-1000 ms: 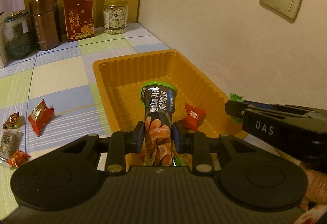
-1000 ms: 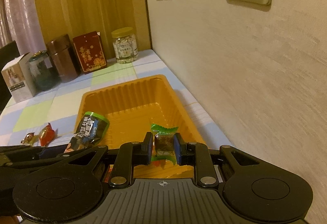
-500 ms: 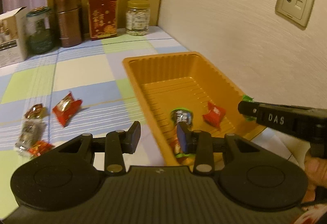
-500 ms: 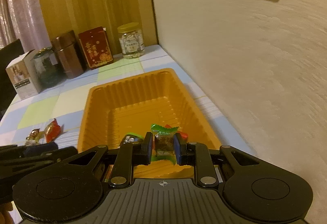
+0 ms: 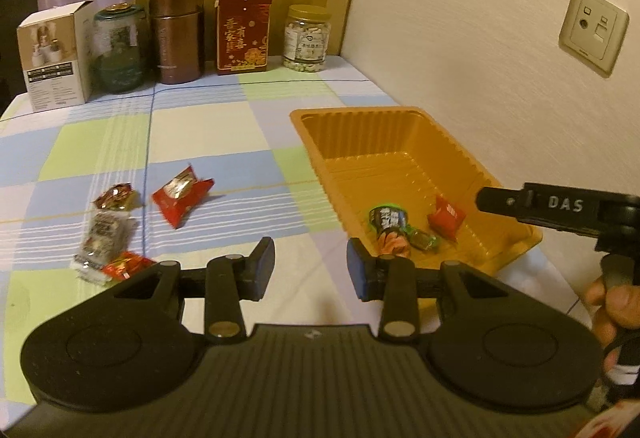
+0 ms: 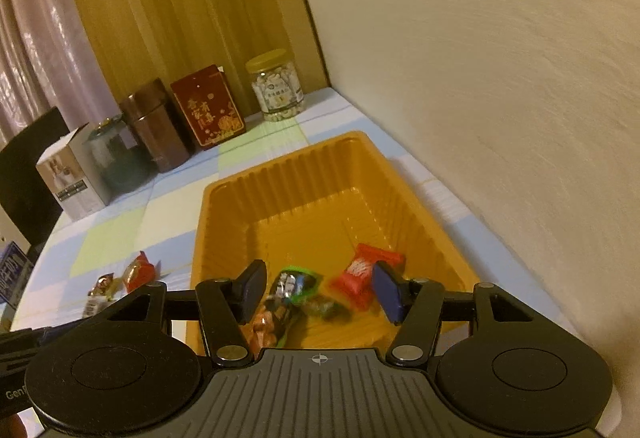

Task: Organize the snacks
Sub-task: 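Move both open tools back toward the remaining snacks on the table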

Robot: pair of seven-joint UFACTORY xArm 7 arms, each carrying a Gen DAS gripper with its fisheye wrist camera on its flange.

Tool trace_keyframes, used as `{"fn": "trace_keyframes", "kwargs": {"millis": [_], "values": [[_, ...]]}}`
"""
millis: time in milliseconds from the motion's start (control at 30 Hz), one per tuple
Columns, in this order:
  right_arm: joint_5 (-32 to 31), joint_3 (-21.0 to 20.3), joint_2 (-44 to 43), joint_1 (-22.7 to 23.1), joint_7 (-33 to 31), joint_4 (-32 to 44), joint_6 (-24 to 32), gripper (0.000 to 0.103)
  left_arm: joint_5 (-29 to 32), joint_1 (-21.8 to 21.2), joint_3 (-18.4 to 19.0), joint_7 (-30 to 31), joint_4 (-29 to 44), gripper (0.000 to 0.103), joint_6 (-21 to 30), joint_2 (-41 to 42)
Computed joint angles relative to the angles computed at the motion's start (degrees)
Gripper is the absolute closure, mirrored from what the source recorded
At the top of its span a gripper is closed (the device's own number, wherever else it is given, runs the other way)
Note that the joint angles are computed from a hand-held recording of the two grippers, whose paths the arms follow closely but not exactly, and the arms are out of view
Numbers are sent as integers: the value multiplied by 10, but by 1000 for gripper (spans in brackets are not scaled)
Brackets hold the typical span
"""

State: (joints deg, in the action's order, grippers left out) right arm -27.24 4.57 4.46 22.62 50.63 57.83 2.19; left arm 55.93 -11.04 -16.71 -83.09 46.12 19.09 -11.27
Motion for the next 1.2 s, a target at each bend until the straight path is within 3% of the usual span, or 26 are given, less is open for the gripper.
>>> {"fn": "trace_keyframes", "kwargs": {"millis": [133, 400, 600, 900, 1200], "values": [[-11, 11, -33, -5, 15, -25, 22, 44, -31, -3, 0, 14, -27, 64, 10, -34], [-63, 87, -105, -49, 76, -66, 49, 44, -124, 1, -20, 78, -91, 58, 32, -128], [-35, 127, -141, -53, 56, -85, 58, 44, -199, 3, -33, 128, -145, 50, 53, -217], [-13, 170, -148, -41, 38, -74, 70, 44, -293, 8, -39, 203, -210, 42, 124, -360], [-34, 177, -117, -9, 40, -36, 80, 44, -352, 28, -32, 265, -251, 40, 176, -459]]}}
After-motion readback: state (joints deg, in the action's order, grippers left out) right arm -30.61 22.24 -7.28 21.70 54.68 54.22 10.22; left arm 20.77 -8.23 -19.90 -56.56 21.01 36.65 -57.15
